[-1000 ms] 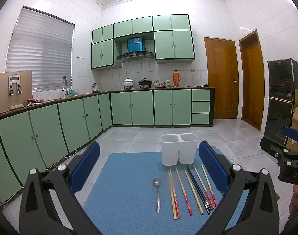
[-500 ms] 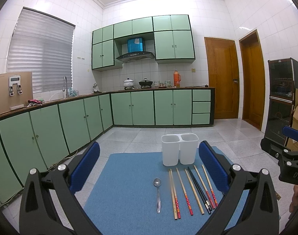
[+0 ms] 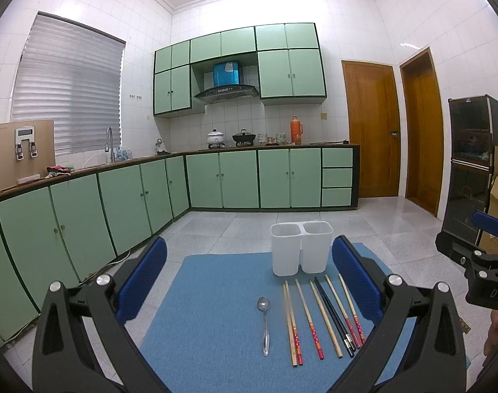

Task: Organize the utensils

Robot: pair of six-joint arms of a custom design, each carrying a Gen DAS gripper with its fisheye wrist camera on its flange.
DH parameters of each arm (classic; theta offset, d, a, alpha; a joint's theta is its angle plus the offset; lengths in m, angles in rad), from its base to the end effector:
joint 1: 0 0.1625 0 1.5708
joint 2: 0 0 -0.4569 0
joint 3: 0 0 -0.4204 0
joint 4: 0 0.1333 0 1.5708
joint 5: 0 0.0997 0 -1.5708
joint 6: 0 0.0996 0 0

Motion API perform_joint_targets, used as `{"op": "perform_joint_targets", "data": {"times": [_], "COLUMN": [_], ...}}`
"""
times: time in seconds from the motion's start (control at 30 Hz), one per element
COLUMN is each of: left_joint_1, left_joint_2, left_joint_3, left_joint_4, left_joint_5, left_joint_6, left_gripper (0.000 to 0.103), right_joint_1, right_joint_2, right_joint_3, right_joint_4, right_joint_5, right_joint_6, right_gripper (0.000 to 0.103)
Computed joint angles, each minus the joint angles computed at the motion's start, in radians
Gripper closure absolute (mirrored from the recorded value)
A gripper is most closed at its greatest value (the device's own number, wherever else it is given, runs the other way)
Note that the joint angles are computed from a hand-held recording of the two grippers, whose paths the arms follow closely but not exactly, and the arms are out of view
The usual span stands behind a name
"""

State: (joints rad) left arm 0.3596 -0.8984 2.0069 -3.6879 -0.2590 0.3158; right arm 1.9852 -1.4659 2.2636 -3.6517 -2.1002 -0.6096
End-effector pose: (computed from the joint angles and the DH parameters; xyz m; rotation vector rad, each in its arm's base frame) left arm -0.4310 -0.4073 0.2144 0.7030 1.8571 -1.5181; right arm 0.2580 -0.3805 0.3872 0.6548 -2.0286 1.4981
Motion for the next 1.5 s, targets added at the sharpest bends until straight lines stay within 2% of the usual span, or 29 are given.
{"op": "perform_joint_targets", "data": {"times": [0.43, 0.5, 0.63, 0.67, 0.77, 0.83, 0.93, 1.03, 1.13, 1.23, 1.33, 1.4, 1.5], "left_joint_1": [0.024, 0.04, 0.084, 0.102, 0.149, 0.188, 0.263, 0.33, 0.373, 0.412, 0.441, 0.45, 0.46], "left_joint_2": [-0.003, -0.007, -0.043, -0.054, -0.063, -0.074, -0.081, -0.063, -0.015, 0.039, 0.081, 0.098, 0.118], "left_joint_3": [0.007, 0.009, 0.024, 0.024, 0.014, 0.002, -0.049, -0.122, -0.199, -0.286, -0.36, -0.387, -0.417], "left_joint_4": [0.079, 0.134, 0.32, 0.384, 0.472, 0.559, 0.764, 0.928, 1.036, 1.137, 1.209, 1.245, 1.27], "left_joint_5": [0.002, 0.006, -0.001, 0.001, 0.003, -0.017, -0.068, -0.148, -0.185, -0.242, -0.289, -0.296, -0.315], "left_joint_6": [-0.064, -0.111, -0.285, -0.335, -0.391, -0.445, -0.557, -0.628, -0.652, -0.686, -0.711, -0.72, -0.721], "left_gripper": [0.005, 0.005, 0.005, 0.005, 0.005, 0.005, 0.005, 0.005, 0.005, 0.005, 0.005, 0.005, 0.006], "right_joint_1": [-0.027, -0.035, -0.059, -0.074, -0.121, -0.151, -0.204, -0.248, -0.279, -0.294, -0.305, -0.314, -0.327], "right_joint_2": [0.012, 0.02, 0.049, 0.049, 0.053, 0.065, 0.082, 0.108, 0.148, 0.192, 0.23, 0.244, 0.268], "right_joint_3": [-0.011, -0.018, -0.058, -0.066, -0.098, -0.124, -0.169, -0.231, -0.3, -0.363, -0.408, -0.434, -0.471], "right_joint_4": [0.029, 0.04, 0.095, 0.132, 0.251, 0.329, 0.441, 0.57, 0.674, 0.764, 0.826, 0.87, 0.926], "right_joint_5": [-0.002, -0.017, -0.102, -0.106, -0.121, -0.126, -0.096, -0.05, -0.026, -0.038, -0.039, -0.033, -0.031], "right_joint_6": [0.015, 0.019, 0.041, 0.062, 0.127, 0.165, 0.216, 0.285, 0.343, 0.381, 0.401, 0.421, 0.461], "right_gripper": [0.006, 0.006, 0.006, 0.006, 0.006, 0.006, 0.008, 0.015, 0.023, 0.03, 0.035, 0.041, 0.044]}}
